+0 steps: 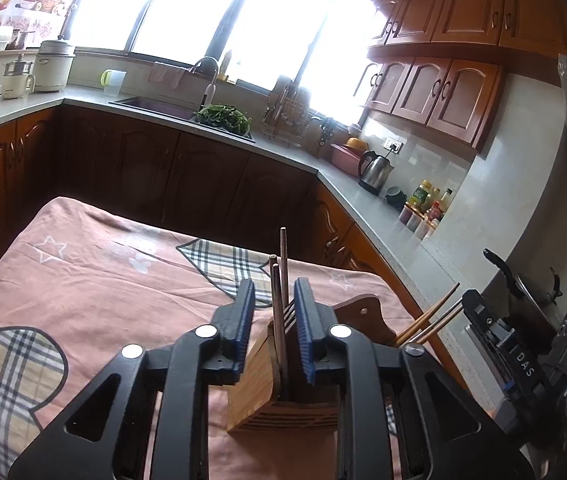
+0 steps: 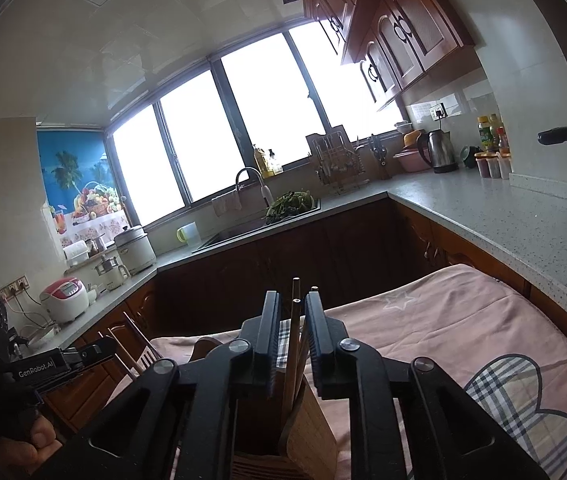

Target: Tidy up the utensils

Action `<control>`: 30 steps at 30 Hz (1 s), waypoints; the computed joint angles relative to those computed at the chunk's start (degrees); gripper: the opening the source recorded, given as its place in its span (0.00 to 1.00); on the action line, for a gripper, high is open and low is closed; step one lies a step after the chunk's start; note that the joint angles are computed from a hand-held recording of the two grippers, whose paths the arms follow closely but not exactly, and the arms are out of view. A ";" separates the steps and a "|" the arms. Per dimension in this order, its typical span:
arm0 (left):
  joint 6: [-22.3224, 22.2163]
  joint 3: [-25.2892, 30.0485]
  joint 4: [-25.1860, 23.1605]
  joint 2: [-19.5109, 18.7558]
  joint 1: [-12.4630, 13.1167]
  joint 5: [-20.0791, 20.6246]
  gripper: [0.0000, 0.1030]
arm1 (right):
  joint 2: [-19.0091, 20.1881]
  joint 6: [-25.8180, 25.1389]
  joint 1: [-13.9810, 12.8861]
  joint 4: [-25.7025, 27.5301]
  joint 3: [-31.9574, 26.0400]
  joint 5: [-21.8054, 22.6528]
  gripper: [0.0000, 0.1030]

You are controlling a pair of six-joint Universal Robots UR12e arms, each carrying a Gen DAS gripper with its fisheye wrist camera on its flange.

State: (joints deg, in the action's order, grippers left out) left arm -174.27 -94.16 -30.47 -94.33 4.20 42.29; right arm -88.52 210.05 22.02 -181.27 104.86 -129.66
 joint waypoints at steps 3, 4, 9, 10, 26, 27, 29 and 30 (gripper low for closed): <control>-0.88 -0.89 1.69 0.60 0.43 0.05 0.48 | -0.18 0.02 0.32 -1.78 0.58 -0.92 0.66; -0.66 -1.00 1.46 0.78 0.54 0.03 0.50 | -0.29 0.16 0.45 -1.86 0.72 -1.40 0.66; -0.65 -2.19 1.75 2.05 1.21 0.80 0.86 | -1.41 2.34 0.41 -1.60 1.81 -0.90 0.88; -0.86 -2.57 2.26 2.37 1.38 1.03 0.88 | -1.54 2.41 0.56 -1.35 1.87 -1.01 0.89; 3.87 -7.87 -1.51 8.81 5.09 0.97 0.99 | -3.84 4.30 4.97 2.70 2.77 -1.43 1.00; 4.12 -8.29 -1.97 9.41 5.45 0.97 0.99 | -3.95 4.35 5.45 2.70 2.84 -1.73 1.00; 4.99 -9.35 -2.54 10.64 6.27 0.66 0.99 | -4.10 4.45 6.47 2.91 2.88 -2.53 1.00; 5.64 -9.94 -2.95 11.32 6.67 0.70 0.99 | -4.23 4.54 6.96 3.15 2.91 -2.81 1.00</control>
